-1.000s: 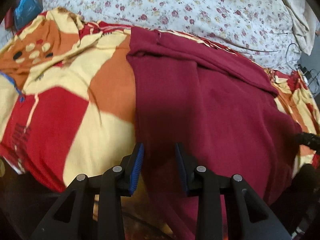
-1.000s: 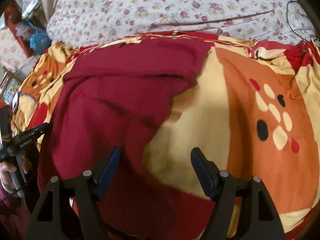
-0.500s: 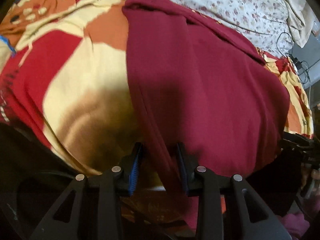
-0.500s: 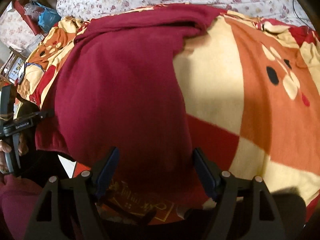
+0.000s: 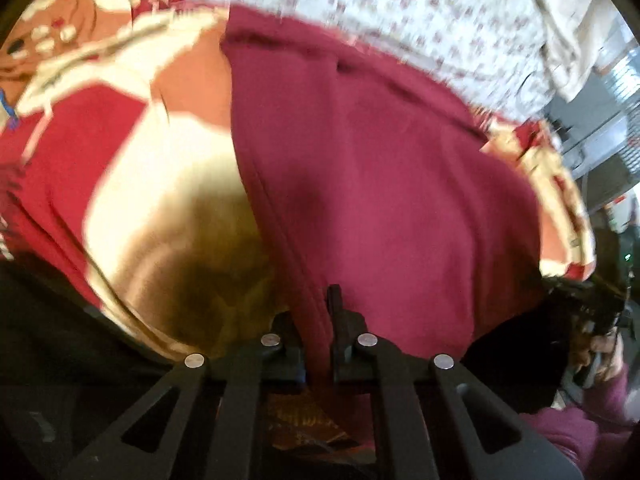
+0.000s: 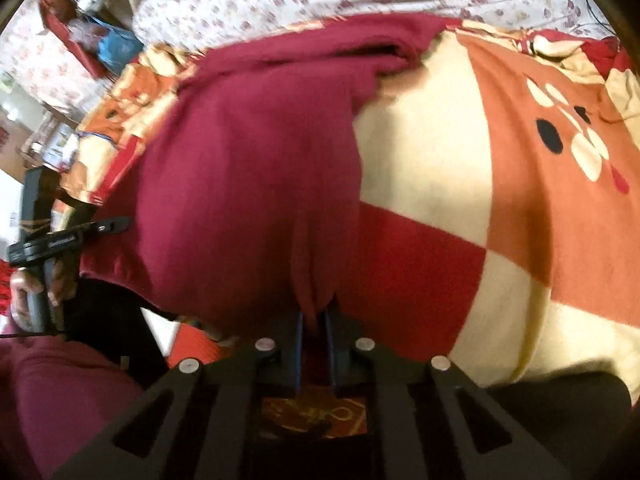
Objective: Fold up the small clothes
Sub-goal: 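Grasp the sweatshirt hem with both tools and lift it toward the collar, then lay the hem down over the collar end and open both tools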
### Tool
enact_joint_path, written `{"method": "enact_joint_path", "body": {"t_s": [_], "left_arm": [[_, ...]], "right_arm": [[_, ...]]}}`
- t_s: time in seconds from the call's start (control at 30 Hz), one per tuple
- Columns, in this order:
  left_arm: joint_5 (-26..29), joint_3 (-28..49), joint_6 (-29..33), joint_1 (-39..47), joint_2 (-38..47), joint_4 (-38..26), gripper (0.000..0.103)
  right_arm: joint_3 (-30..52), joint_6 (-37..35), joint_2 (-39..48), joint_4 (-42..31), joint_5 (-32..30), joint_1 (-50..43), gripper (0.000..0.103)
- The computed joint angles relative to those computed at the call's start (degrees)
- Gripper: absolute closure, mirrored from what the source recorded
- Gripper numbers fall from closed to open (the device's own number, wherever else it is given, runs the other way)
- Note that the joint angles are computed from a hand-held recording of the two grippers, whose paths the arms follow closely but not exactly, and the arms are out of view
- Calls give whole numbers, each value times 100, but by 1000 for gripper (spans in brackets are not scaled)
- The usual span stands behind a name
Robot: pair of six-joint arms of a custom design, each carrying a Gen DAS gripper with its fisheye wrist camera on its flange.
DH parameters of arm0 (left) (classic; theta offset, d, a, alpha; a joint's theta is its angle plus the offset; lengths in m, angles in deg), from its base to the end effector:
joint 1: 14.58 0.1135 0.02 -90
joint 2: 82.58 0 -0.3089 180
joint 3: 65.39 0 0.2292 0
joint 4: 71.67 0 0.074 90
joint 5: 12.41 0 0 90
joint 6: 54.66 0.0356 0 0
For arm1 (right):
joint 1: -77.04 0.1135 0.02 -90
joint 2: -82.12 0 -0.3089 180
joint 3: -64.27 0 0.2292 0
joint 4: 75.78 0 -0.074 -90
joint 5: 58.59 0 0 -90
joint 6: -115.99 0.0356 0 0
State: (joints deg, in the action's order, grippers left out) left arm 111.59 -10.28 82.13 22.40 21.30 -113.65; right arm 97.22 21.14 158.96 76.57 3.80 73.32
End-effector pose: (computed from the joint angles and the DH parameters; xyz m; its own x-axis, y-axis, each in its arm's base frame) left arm 0.2067 0.1308 0.1375 -0.9146 0.0677 -0.3986 0.2367 0.8888 -0.3924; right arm 0.1490 0.0068 0.1553 -0.9356 -0.0142 -0.3527 -0.1687 0.8958 0.4113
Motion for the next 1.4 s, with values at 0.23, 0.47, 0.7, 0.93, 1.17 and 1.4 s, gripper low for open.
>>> {"method": "enact_joint_path", "body": {"t_s": [0.23, 0.47, 0.7, 0.93, 1.17, 1.4], "left_arm": [[480, 711, 706, 676, -397, -1251, 103], [1115, 1528, 246, 568, -356, -1673, 103], [1365, 2663, -1800, -542, -28, -548, 103], [374, 4134, -3516, -1724, 1380, 495, 103], [-202, 6296, -4098, -2225, 3314, -115, 103], [556, 7687, -3943, -2087, 4124, -1344, 84]], "right_arm": [[520, -736, -1152, -1768, -1373, -863, 94], [888, -292, -901, -1357, -2244, -1031, 94], [1930, 1379, 176, 737, -1517, -502, 94], [3584, 1755, 2106, 1165, -48, -146, 94], [5134, 2344, 4196, 1277, 345, -141, 94], [5481, 2372, 4613, 1173, 654, -177, 39]]}}
